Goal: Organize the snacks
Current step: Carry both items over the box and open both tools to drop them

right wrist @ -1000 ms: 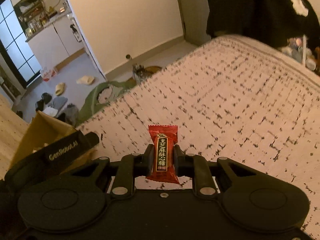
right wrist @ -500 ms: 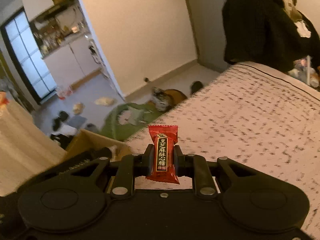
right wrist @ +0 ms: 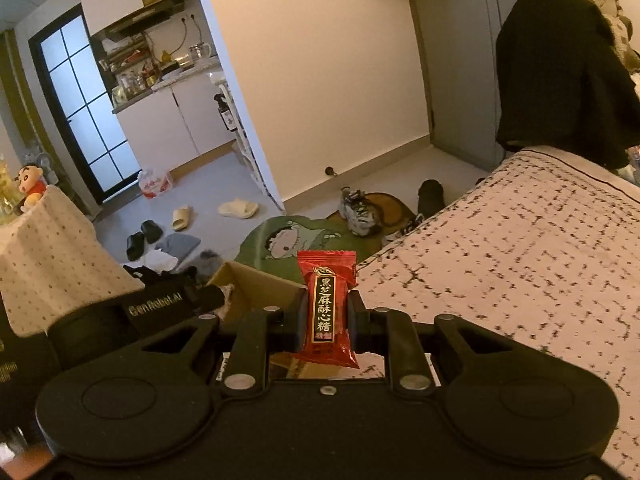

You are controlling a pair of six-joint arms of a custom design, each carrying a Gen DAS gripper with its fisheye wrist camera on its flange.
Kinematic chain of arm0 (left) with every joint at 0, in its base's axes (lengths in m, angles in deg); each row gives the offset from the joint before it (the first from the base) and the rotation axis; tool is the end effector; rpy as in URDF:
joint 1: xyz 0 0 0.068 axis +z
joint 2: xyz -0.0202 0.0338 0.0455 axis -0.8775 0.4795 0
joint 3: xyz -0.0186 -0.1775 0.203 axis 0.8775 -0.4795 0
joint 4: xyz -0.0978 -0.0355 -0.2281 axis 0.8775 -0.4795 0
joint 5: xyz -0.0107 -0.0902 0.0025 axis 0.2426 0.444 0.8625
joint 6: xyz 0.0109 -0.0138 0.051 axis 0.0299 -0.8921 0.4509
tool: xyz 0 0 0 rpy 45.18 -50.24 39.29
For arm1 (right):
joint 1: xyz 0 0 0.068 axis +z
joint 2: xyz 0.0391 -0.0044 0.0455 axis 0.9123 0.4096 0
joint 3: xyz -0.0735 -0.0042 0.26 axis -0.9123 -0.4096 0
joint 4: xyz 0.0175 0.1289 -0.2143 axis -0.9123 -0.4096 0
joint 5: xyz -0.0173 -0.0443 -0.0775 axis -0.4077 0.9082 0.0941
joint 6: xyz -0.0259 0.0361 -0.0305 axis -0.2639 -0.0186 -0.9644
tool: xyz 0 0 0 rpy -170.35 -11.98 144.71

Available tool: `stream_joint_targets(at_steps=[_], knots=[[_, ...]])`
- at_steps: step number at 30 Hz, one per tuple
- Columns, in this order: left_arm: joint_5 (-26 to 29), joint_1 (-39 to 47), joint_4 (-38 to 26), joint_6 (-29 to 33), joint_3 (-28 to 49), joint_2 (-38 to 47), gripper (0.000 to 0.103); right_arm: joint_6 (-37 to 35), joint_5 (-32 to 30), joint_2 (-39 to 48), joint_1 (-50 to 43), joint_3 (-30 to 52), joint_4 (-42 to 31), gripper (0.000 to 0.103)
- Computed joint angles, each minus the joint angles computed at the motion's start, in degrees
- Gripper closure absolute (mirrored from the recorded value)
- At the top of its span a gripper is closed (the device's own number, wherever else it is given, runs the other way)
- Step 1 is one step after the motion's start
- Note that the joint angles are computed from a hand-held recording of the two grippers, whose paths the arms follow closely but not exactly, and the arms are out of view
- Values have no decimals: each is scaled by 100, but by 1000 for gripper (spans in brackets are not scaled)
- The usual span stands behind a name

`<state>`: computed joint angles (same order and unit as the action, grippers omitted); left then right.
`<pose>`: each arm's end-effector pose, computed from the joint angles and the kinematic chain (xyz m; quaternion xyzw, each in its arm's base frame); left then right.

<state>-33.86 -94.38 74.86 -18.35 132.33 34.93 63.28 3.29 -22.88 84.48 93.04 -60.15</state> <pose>0.2735 -0.1727 0.2587 -0.0336 0.8975 -0.1961 0.3937 0.2108 0.0597 0.2684 0.1720 0.8799 0.0559 0.4394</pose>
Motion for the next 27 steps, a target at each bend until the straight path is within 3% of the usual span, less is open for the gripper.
stream_joint_targets(at_steps=[7, 18, 23, 27], knots=[[594, 731, 87, 389, 265, 425, 55, 115, -2, 467, 151, -148, 543, 83], [1314, 1178, 84, 905, 833, 1119, 54, 234, 27, 1064, 344, -71, 1054, 83], [1439, 1253, 46, 1015, 924, 1228, 50, 274, 68, 1132, 415, -27, 1001, 83], [1605, 1328, 20, 1081, 889, 1165, 40, 348, 79, 1107, 476, 14, 922, 78]])
